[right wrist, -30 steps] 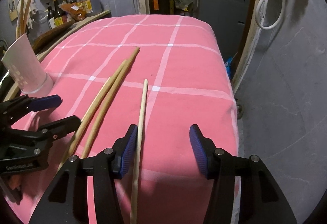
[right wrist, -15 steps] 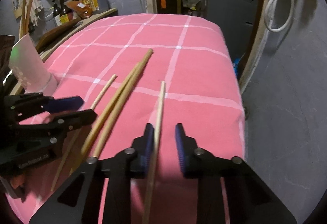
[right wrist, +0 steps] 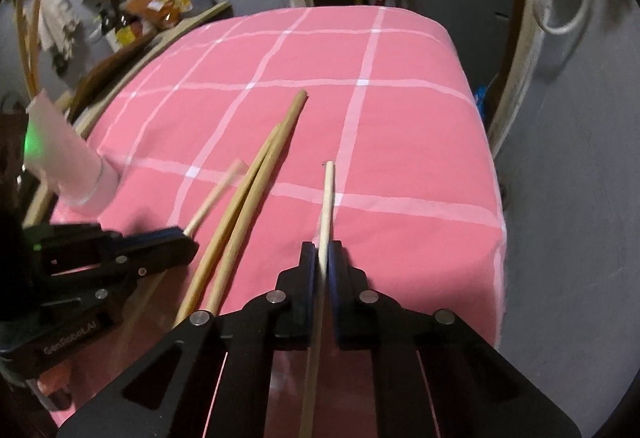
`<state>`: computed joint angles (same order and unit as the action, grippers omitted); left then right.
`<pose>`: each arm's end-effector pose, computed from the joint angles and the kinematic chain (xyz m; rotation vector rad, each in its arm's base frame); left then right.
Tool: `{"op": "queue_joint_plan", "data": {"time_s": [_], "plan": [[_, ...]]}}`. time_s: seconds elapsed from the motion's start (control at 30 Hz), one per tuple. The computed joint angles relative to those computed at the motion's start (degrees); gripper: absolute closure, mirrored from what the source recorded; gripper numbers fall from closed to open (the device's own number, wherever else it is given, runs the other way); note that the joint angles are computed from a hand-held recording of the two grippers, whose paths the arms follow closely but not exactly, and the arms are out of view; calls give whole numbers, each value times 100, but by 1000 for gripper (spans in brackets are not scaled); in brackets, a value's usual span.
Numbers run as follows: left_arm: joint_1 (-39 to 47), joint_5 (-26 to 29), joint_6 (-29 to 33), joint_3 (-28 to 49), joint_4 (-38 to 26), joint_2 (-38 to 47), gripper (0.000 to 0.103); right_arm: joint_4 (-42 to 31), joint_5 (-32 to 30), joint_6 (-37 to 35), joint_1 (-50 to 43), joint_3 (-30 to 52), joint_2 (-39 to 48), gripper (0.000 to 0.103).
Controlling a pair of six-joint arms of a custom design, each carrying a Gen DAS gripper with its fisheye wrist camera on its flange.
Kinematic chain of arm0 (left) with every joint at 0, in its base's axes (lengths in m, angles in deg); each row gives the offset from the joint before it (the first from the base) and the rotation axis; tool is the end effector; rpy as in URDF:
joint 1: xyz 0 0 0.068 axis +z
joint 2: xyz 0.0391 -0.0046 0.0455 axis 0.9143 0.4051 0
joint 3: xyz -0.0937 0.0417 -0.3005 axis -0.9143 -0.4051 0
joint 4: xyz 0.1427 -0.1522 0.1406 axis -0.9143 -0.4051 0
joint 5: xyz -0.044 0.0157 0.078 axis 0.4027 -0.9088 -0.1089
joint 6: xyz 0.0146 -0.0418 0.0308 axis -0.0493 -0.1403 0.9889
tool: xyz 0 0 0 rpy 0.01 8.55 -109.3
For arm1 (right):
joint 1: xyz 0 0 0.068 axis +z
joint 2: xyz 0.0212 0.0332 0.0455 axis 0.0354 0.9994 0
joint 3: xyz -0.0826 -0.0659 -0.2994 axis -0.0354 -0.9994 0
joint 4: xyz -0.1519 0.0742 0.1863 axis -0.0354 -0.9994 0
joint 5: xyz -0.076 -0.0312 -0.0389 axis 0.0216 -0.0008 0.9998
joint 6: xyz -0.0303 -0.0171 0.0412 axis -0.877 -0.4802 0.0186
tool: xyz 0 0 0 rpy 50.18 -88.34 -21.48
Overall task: Organize utensils
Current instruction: 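Close the right tool on a thin chopstick while the left tool closes on another, then lift both held chopsticks upright and carry them over the white caddy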
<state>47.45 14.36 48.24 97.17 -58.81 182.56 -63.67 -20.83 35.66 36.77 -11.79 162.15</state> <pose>0.2978 -0.1134 0.1318 0.6653 2.5364 -0.5436 0.1959 0.1285 0.1608 0.0688 2.5901 0.2287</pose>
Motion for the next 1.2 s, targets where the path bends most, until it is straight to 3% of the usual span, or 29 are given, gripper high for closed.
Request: {"op": "queue_joint_plan", "data": {"time_s": [0.1, 0.27, 0.47, 0.63, 0.73, 0.9, 1.07, 1.2], "plan": [[82, 118, -1, -166, 38, -159, 101, 404, -104, 317, 0, -326, -271, 100], [214, 302, 45, -680, 397, -625, 101, 924, 305, 885, 539, -760, -775, 100], [426, 592, -117, -1653, 1454, -1609, 101, 1394, 1705, 1534, 1828, -979, -1236, 100], [809, 938, -362, -2291, 2269, -2438, 101, 1790, 2989, 1609, 2762, -891, -1256, 100], [1061, 1104, -538, -2561, 2654, -2893, 101, 1974, 3536, 1388, 3110, -717, -1227, 100], [1637, 1553, -768, -2656, 2912, -3355, 101, 2309, 3856, 753, 3309, -328, -1127, 100], [2467, 2147, -932, -2519, 2868, -3862, 101, 2986, 3884, -31, 3307, -35, -956, 100], [3110, 2647, -1212, -2420, 3220, -3932, 101, 3600, 3719, -600, 3199, 272, -607, 100]]}}
